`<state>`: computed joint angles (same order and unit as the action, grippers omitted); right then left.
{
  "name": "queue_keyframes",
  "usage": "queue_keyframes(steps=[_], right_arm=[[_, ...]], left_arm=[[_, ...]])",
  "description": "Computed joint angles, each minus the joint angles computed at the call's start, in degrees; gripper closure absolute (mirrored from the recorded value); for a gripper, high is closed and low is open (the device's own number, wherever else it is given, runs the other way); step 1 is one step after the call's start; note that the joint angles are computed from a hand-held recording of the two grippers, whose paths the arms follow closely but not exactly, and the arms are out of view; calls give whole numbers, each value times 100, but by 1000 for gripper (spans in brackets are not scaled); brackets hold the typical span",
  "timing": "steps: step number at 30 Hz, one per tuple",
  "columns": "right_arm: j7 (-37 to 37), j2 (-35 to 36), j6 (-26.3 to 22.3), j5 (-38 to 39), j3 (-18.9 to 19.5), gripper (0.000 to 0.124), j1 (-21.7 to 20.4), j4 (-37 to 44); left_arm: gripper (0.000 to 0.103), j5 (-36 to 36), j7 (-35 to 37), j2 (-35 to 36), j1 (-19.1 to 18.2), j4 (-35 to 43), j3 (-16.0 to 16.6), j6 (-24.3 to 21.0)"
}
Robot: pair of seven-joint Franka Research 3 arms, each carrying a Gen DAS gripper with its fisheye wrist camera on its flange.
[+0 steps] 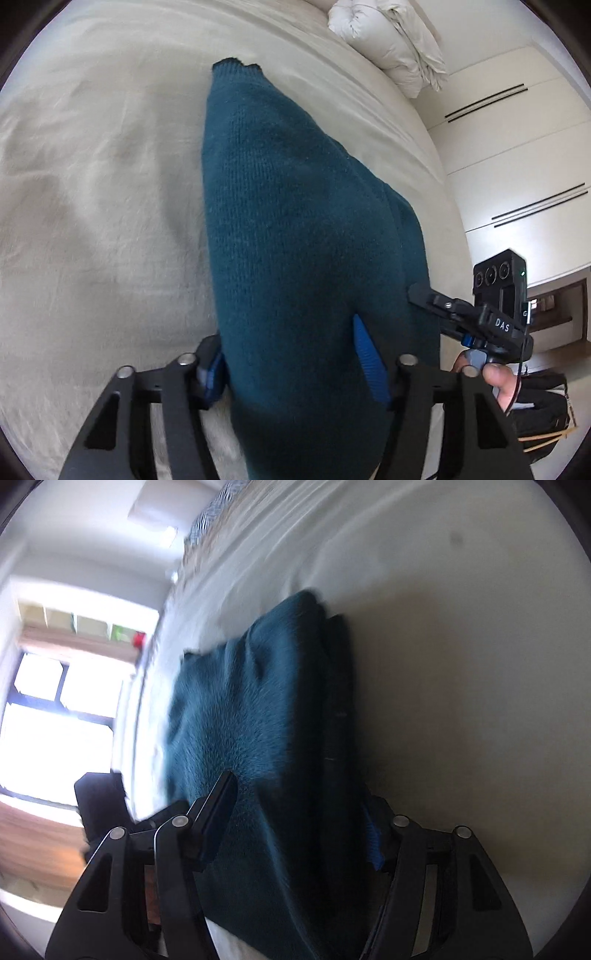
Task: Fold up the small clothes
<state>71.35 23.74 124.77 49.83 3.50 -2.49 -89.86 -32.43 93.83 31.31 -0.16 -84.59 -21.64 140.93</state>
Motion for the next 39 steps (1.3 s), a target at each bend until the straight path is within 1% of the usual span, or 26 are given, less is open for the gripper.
queue_keyframes(steps=[1,2,4,5,7,8,9,11,13,15,16,20,22,25,27,29,31,34,36,37,39], right_arm=[[67,63,25,-179,-22,70,83,100],[162,60,48,-399,-58,81,165,136],[446,-1,131,-739,-124,90,294,123],[493,-96,221,-838,-132,94,335,23],[569,-409,579,-1233,-190,100,516,-306],[639,-544,762,-1477,-219,101,628,-447],[738,-716,935,-1731,-246,102,743,-610],[820,-1007,1130,-1923,-228,102,852,-877],[758,-1401,1330,-1963,-177,103,945,-1250],[687,-1884,1528,-1945,-117,103,1068,-1698],[672,-2001,1591,-1914,-99,103,1129,-1810],[577,-2719,1820,-1756,11,103,1450,-2455],[557,-3071,1924,-1646,73,103,1649,-2774],[737,-3295,2067,-1788,210,103,1927,-2991],[845,-3313,2173,-1829,288,103,2109,-3065],[924,-3359,2258,-1806,340,103,2275,-3180],[1090,-3176,2362,-1743,411,103,2441,-3126],[1110,-3104,2468,-1539,422,103,2614,-3236],[1100,-2913,2577,-1520,430,102,2679,-3221],[1121,-2774,2551,-1471,410,102,2682,-3168],[1304,-2536,2576,-1535,424,102,2681,-3179]], left_arm=[[47,48,-50,-2,-22,16,27,-29],[48,80,-90,-29,-35,0,44,-38],[56,145,-120,-130,-63,-101,72,20],[57,219,-159,-203,-103,-162,105,68],[61,300,-124,-420,-124,-388,125,199],[61,366,-111,-535,-149,-483,147,256],[61,406,-98,-680,-164,-626,163,324],[61,330,68,-1123,-118,-1096,153,516],[61,-9,411,-1688,-4,-1681,136,639],[61,-366,760,-2233,28,-2198,229,656],[61,-528,908,-2466,20,-2431,293,659],[61,-1060,1527,-3496,-68,-3394,675,586],[61,-1179,1702,-3939,-149,-3828,902,556],[61,-1234,1881,-4522,-287,-4447,1227,577],[61,-1254,1949,-4739,-380,-4734,1444,596],[61,-1356,2059,-4823,-515,-4926,1670,614],[60,-1446,2152,-4795,-644,-5051,1896,630],[60,-1662,2379,-4582,-793,-5122,2166,650],[58,-1687,2351,-4351,-738,-5100,2197,566],[55,-1669,2337,-4230,-696,-5089,2177,554],[49,-2164,2701,-4112,-687,-5123,2187,607]])
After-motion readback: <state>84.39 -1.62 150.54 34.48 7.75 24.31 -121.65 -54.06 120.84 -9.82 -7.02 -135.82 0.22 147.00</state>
